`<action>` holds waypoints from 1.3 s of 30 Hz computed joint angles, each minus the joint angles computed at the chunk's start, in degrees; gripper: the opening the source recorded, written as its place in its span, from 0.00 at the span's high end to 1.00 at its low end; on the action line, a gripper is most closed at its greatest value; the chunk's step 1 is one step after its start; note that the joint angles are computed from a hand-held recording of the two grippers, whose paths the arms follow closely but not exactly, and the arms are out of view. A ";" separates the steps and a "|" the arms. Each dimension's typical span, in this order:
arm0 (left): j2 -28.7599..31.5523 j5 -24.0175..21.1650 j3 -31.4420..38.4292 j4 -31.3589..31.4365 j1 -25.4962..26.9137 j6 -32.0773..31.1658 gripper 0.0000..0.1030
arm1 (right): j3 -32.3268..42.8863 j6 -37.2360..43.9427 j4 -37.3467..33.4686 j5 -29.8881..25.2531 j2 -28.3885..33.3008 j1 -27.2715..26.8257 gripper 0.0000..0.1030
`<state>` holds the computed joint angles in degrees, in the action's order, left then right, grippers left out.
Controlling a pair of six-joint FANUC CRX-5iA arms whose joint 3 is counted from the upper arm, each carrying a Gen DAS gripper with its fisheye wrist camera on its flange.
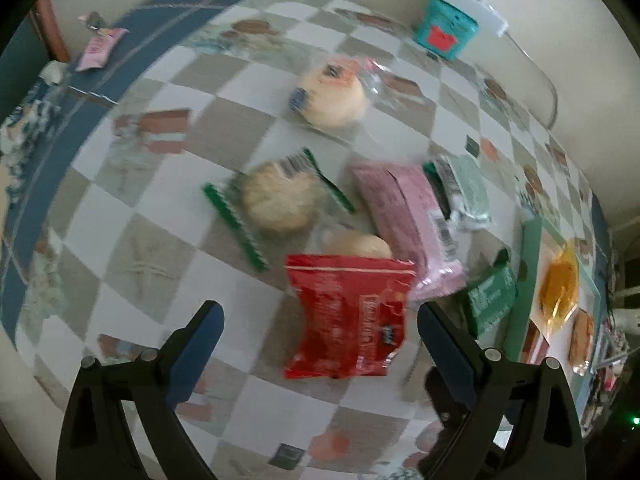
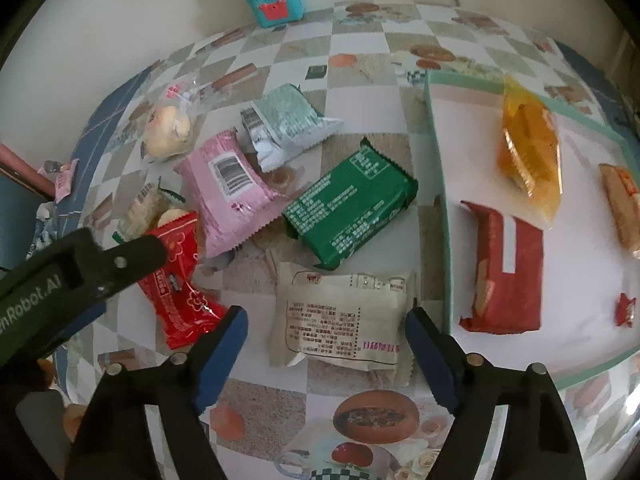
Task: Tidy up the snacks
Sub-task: 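Grasp the red Rose Kiss bag with the left tool while the right tool grasps the white paper bag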
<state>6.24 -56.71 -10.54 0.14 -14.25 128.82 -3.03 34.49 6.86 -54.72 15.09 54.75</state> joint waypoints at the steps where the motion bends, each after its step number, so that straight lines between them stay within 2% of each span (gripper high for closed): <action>1: 0.34 0.14 0.05 0.39 -0.02 -0.43 0.05 | 0.10 0.03 0.04 -0.20 0.15 0.01 0.21; 5: 2.30 -1.24 1.96 -0.83 -1.07 -0.54 0.06 | 0.40 0.52 -0.62 -0.56 0.39 -0.25 0.22; 9: 3.24 -3.29 3.25 -2.87 -1.40 1.17 0.17 | 0.63 2.31 -2.51 0.25 0.14 -0.75 0.27; 14: 3.20 -5.04 3.11 -4.08 -0.78 3.21 0.17 | 1.15 1.55 -1.38 -0.88 1.02 -0.40 0.27; 25: 4.70 -4.64 2.35 -3.44 0.72 2.86 0.18 | 1.67 0.52 0.76 -1.67 3.13 0.41 0.27; 27: 6.07 -4.60 3.26 -3.35 1.18 2.35 0.27 | 1.78 0.19 1.62 -1.85 3.52 0.88 0.27; 28: 6.33 -4.86 3.51 -3.62 1.16 2.46 0.28 | 1.90 0.10 2.23 -2.03 3.80 1.18 0.28; 39: 8.21 -6.68 5.77 -6.10 -0.31 3.89 0.28 | 3.17 -0.59 5.22 -3.12 6.13 3.65 0.26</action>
<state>14.45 -63.38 -4.77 -5.96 -14.57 132.70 0.14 33.89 12.09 -57.84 21.21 58.39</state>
